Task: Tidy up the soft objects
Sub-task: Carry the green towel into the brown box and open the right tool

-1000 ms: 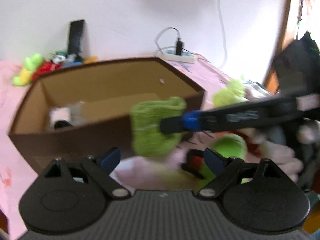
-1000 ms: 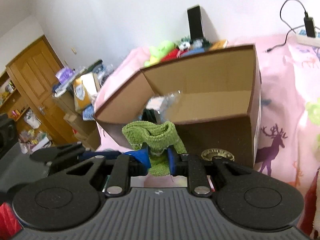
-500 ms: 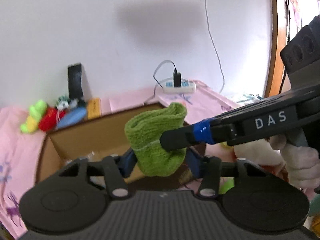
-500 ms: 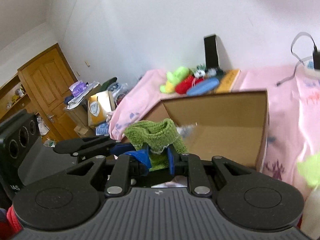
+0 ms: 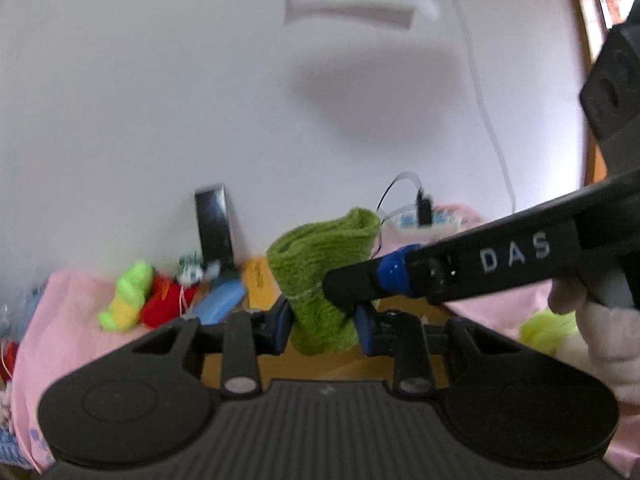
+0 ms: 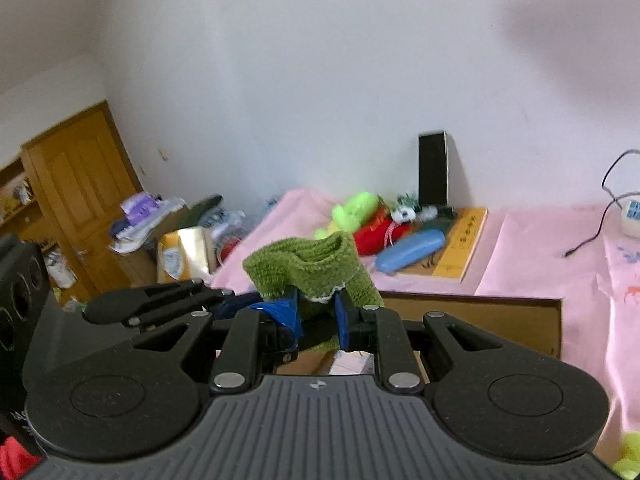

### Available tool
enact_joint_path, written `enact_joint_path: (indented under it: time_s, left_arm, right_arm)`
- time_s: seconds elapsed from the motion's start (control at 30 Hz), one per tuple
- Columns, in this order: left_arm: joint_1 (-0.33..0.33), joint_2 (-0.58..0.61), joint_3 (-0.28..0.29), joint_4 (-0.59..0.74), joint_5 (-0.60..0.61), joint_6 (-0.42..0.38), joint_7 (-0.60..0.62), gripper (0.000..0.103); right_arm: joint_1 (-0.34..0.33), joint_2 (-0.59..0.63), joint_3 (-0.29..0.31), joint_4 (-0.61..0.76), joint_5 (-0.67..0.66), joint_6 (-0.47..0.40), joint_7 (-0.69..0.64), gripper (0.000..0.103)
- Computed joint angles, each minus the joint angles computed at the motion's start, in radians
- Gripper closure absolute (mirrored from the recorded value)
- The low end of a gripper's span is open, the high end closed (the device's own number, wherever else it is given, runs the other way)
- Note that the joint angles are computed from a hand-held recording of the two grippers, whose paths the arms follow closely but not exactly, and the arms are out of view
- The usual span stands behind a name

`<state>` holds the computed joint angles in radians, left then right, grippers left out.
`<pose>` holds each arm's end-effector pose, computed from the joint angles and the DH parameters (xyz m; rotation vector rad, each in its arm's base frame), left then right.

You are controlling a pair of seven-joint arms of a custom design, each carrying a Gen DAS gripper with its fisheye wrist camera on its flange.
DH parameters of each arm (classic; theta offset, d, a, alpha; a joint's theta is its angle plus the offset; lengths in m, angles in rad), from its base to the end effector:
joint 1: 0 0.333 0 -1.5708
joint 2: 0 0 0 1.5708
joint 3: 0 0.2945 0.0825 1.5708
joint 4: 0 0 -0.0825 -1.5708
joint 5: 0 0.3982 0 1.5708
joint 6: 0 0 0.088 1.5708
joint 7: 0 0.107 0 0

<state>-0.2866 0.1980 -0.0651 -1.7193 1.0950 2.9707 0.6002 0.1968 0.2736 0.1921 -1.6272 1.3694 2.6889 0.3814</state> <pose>0.6048 -0.2831 0.5375 -1.2170 1.7635 -0.9889 0.6565 0.2198 0.5072 -1.6516 1.0002 -0.1972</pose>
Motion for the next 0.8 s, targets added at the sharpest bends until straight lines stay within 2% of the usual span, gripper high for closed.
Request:
enact_joint_path:
  time_s: [0.1, 0.23, 0.33, 0.4, 0.47, 0.53, 0.57, 0.63, 0.7, 0.8]
  left_arm:
    - [0.032, 0.064, -0.029, 0.033, -0.177, -0.046, 0.154, 0.072]
    - [0.054, 0.155, -0.060, 0.104, -0.409, -0.161, 0.337, 0.069]
    - [0.051, 0.216, -0.056, 0.170, -0.517, -0.243, 0.416, 0.067]
    - [0.036, 0.247, -0.039, 0.211, -0.559, -0.298, 0.443, 0.066]
    - [0.020, 0.273, -0.019, 0.246, -0.584, -0.346, 0.452, 0.058]
    - [0.006, 0.288, -0.002, 0.264, -0.591, -0.382, 0.449, 0.055]
    - [0.009, 0.290, -0.002, 0.265, -0.603, -0.380, 0.451, 0.055]
    - [-0.002, 0.291, 0.015, 0.265, -0.594, -0.371, 0.431, 0.048]
    - [-0.016, 0.302, 0.024, 0.283, -0.579, -0.396, 0.420, 0.048]
    - [-0.024, 0.284, 0.035, 0.251, -0.549, -0.356, 0.393, 0.047]
  right_arm:
    - [0.035, 0.100, -0.012, 0.084, -0.161, 0.032, 0.151, 0.103]
    - [0.075, 0.217, -0.035, 0.180, -0.380, 0.032, 0.356, 0.103]
    - [0.103, 0.295, -0.064, 0.259, -0.519, 0.009, 0.508, 0.103]
    - [0.114, 0.333, -0.081, 0.301, -0.592, -0.003, 0.598, 0.103]
    - [0.110, 0.372, -0.093, 0.360, -0.653, -0.068, 0.695, 0.103]
    - [0.076, 0.390, -0.067, 0.393, -0.657, -0.126, 0.747, 0.103]
    - [0.059, 0.384, -0.047, 0.382, -0.653, -0.123, 0.742, 0.103]
    - [0.037, 0.388, -0.025, 0.381, -0.664, -0.129, 0.775, 0.102]
    - [0.024, 0.387, -0.014, 0.372, -0.693, -0.140, 0.818, 0.102]
    - [-0.002, 0.380, 0.017, 0.349, -0.713, -0.114, 0.840, 0.099]
